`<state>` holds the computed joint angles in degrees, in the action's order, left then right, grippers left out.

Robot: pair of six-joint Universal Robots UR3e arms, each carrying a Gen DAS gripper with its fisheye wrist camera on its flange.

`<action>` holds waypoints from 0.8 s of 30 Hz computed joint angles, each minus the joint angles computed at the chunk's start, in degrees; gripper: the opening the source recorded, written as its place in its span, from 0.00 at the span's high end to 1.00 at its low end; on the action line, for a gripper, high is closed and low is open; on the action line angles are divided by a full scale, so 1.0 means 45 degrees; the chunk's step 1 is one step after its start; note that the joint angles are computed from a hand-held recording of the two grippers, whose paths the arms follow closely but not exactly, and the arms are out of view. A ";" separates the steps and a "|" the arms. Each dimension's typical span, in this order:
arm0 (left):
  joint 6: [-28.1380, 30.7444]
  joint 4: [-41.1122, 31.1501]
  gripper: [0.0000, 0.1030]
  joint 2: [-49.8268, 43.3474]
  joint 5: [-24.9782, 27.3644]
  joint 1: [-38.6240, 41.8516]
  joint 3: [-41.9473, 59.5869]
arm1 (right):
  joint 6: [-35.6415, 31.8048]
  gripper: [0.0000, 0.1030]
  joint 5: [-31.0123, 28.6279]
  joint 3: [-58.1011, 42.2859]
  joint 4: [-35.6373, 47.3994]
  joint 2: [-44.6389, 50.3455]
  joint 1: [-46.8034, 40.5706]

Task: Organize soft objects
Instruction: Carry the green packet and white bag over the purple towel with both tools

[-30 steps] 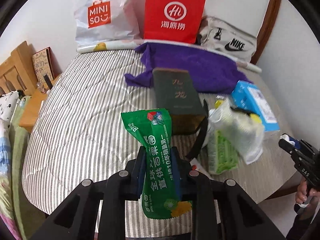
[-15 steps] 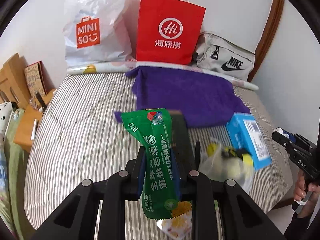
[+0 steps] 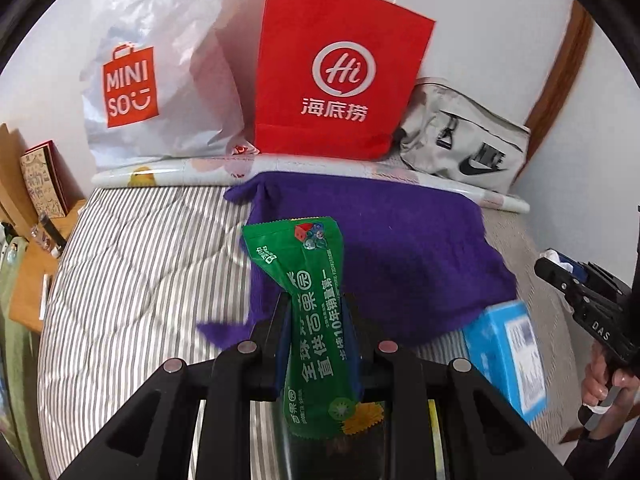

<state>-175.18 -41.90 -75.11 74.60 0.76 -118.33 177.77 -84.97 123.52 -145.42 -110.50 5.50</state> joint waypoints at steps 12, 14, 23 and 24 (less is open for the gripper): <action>-0.0463 0.0273 0.78 -0.6230 0.0361 -0.0930 0.4522 | -0.0499 0.70 0.0181 -0.2191 -0.1127 0.4823 -0.0352; -0.0496 0.0162 0.78 -0.6949 0.0588 -0.1119 0.5222 | -0.0637 0.69 0.0326 -0.2549 -0.1059 0.5440 -0.0387; -0.0539 -0.0516 0.78 -0.9138 0.0648 -0.1378 0.7527 | -0.1147 0.69 0.0480 -0.3721 -0.0525 0.7270 -0.0468; -0.0567 -0.0537 0.78 -0.9274 0.0720 -0.1388 0.7664 | -0.1184 0.69 0.0474 -0.3845 -0.0541 0.7462 -0.0473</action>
<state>-177.73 -44.32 -116.85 77.84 -5.48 -83.84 172.45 -82.84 106.22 -147.85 -76.92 3.38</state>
